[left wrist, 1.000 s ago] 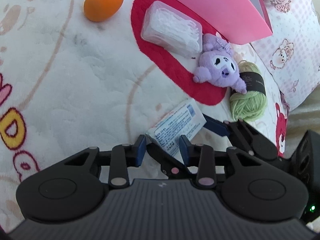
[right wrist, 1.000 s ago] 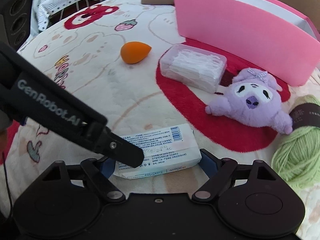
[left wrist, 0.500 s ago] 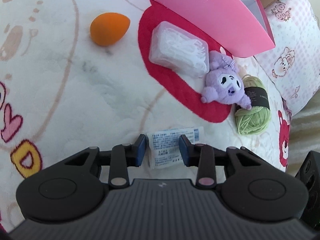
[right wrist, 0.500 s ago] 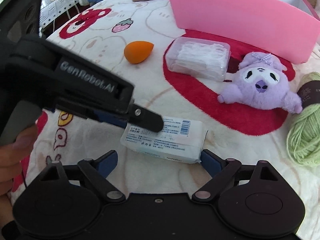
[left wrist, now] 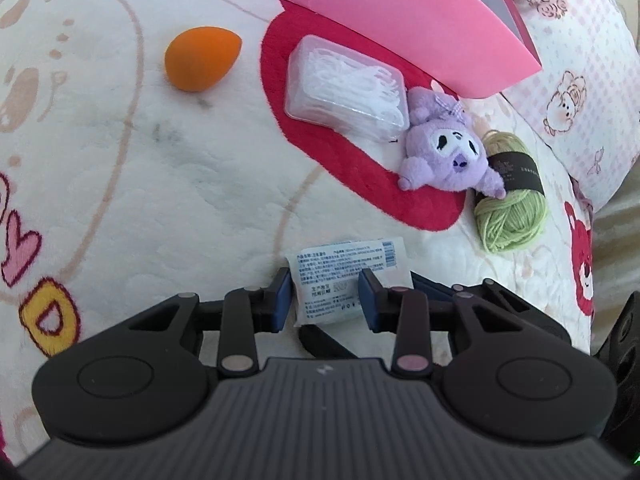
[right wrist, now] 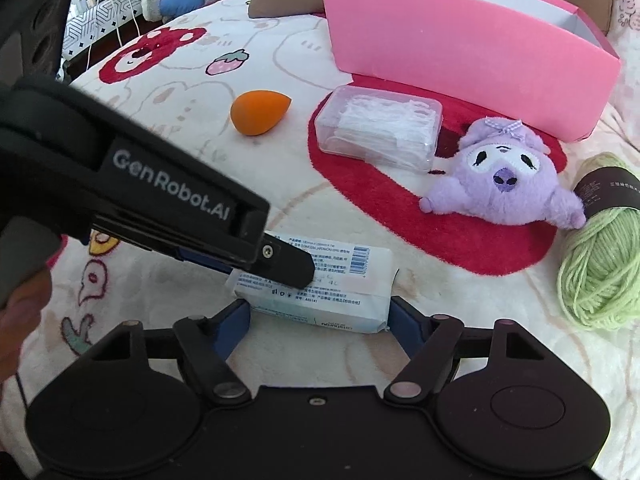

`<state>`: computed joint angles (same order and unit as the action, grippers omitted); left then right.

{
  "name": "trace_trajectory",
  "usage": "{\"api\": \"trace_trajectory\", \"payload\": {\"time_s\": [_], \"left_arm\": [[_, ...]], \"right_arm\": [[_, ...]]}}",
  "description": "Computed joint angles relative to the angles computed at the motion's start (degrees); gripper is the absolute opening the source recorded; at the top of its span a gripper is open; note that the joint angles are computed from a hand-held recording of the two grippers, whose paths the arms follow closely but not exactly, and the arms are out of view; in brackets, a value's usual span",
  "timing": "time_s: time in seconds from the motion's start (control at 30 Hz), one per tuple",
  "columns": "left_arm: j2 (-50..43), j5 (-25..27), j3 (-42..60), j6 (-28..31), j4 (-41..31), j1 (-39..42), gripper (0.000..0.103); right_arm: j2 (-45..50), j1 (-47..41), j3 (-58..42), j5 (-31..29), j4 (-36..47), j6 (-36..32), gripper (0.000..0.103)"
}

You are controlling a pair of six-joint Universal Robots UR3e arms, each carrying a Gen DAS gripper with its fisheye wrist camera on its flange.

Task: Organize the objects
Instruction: 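Lift the soap bar with the left gripper and carry it toward the pink box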

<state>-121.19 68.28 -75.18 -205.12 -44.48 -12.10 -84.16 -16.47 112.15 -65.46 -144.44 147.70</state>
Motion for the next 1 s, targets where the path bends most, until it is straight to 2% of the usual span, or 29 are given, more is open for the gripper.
{"api": "trace_trajectory", "payload": {"time_s": [0.13,0.47,0.67,0.9,1.0], "left_arm": [[0.2,1.5,0.4,0.5,-0.3,-1.0,0.035],[2.3,1.5,-0.2,0.7,-1.2,-1.1,0.035],[3.7,0.5,0.1,1.8,-3.1,-0.4,0.036],[6.2,-4.4,-0.9,3.4,-4.1,2.0,0.036],[6.4,-2.2,0.3,4.3,-4.7,1.0,0.036]], "right_arm": [[0.1,0.5,2.2,-0.4,-4.4,0.6,0.081],[-1.4,1.3,2.3,-1.0,-4.8,1.7,0.079],[-2.3,2.1,-0.1,-1.8,-1.2,1.0,0.079],[-2.1,2.1,-2.4,-2.1,1.0,2.3,0.081],[-2.6,1.5,-3.2,-0.7,2.7,2.6,0.081]]}}
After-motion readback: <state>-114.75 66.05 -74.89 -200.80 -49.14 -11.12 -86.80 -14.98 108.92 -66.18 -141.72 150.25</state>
